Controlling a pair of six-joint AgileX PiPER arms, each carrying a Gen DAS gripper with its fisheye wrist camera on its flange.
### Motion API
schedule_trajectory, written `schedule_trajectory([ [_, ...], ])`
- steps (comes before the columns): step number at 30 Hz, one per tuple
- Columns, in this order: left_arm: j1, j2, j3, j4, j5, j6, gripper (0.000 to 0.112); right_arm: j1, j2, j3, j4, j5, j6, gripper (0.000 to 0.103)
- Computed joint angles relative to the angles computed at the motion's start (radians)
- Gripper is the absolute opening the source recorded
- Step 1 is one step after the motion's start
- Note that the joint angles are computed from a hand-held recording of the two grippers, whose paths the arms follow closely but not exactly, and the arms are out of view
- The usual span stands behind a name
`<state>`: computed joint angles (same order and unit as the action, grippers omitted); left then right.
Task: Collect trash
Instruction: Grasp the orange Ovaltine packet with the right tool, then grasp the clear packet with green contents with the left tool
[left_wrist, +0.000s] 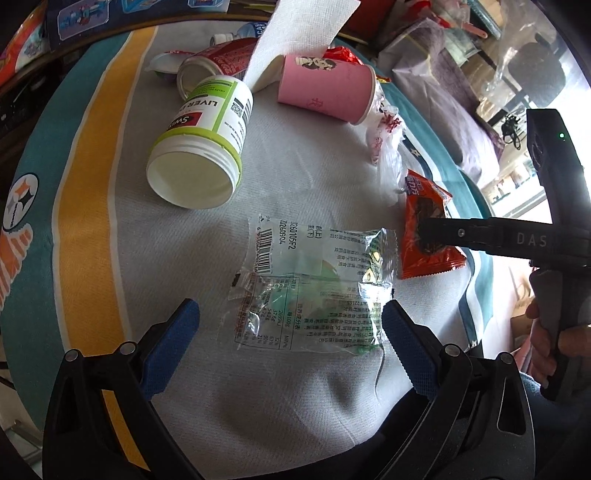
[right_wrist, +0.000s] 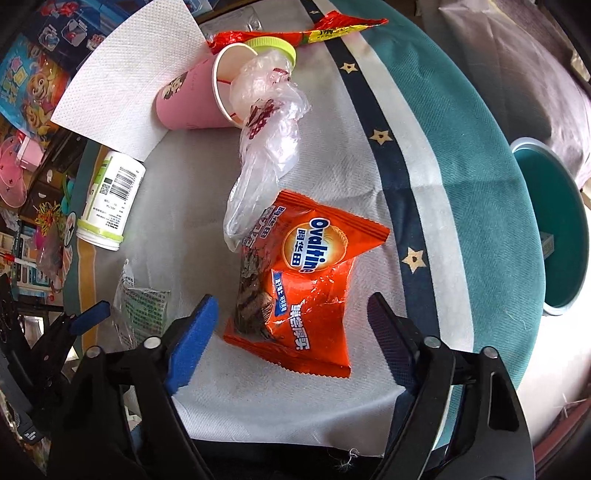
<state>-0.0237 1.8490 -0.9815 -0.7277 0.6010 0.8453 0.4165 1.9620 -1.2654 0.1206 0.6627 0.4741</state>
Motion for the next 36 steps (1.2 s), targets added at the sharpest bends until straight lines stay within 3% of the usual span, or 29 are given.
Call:
schedule_trajectory([
  [1, 0.002, 0.001, -0.001, -0.002, 0.005, 0.003, 0.099, 0.001, 0.004, 0.001, 0.011, -0.004, -0.013, 0.055],
  [2, 0.004, 0.000, 0.000, -0.007, 0.010, 0.011, 0.099, 0.001, 0.006, 0.002, 0.019, -0.006, -0.025, 0.047],
  [3, 0.003, -0.001, 0.002, -0.010, 0.012, 0.014, 0.099, 0.003, 0.000, 0.012, 0.021, -0.018, -0.032, 0.045],
  [5, -0.010, -0.001, -0.001, -0.008, 0.014, 0.017, 0.099, 0.008, -0.022, 0.033, 0.008, -0.039, -0.030, 0.026],
  [8, -0.040, 0.005, -0.005, 0.007, 0.006, 0.002, 0.099, 0.007, -0.063, 0.058, -0.020, -0.060, -0.015, 0.017],
  [18, -0.161, 0.024, -0.012, 0.127, -0.152, -0.122, 0.098, -0.057, -0.150, 0.183, 0.077, -0.122, -0.111, 0.016],
  [19, -0.167, 0.016, 0.000, 0.111, -0.174, -0.105, 0.087, -0.067, -0.160, 0.197, 0.086, -0.127, -0.122, 0.016],
  [20, -0.174, 0.004, 0.009, 0.125, -0.187, -0.117, 0.070, -0.074, -0.170, 0.210, 0.094, -0.133, -0.130, 0.016],
  [22, -0.176, 0.001, -0.002, 0.133, -0.175, -0.125, 0.048, -0.074, -0.172, 0.224, 0.102, -0.151, -0.127, 0.016],
  [24, -0.167, 0.004, -0.013, 0.112, -0.150, -0.109, 0.039, -0.087, -0.181, 0.238, 0.130, -0.159, -0.158, 0.016],
  [25, -0.167, 0.008, -0.019, 0.113, -0.139, -0.111, 0.016, -0.087, -0.180, 0.240, 0.134, -0.165, -0.160, 0.016],
  [26, -0.168, 0.011, -0.021, 0.120, -0.134, -0.120, 0.008, -0.091, -0.184, 0.246, 0.144, -0.167, -0.172, 0.016],
  [34, -0.141, -0.017, -0.023, 0.087, -0.062, -0.056, 0.011, -0.099, -0.204, 0.274, 0.158, -0.193, -0.189, 0.016],
  [36, -0.125, -0.031, -0.031, 0.089, -0.036, -0.043, 0.031, -0.105, -0.213, 0.283, 0.166, -0.198, -0.198, 0.016],
])
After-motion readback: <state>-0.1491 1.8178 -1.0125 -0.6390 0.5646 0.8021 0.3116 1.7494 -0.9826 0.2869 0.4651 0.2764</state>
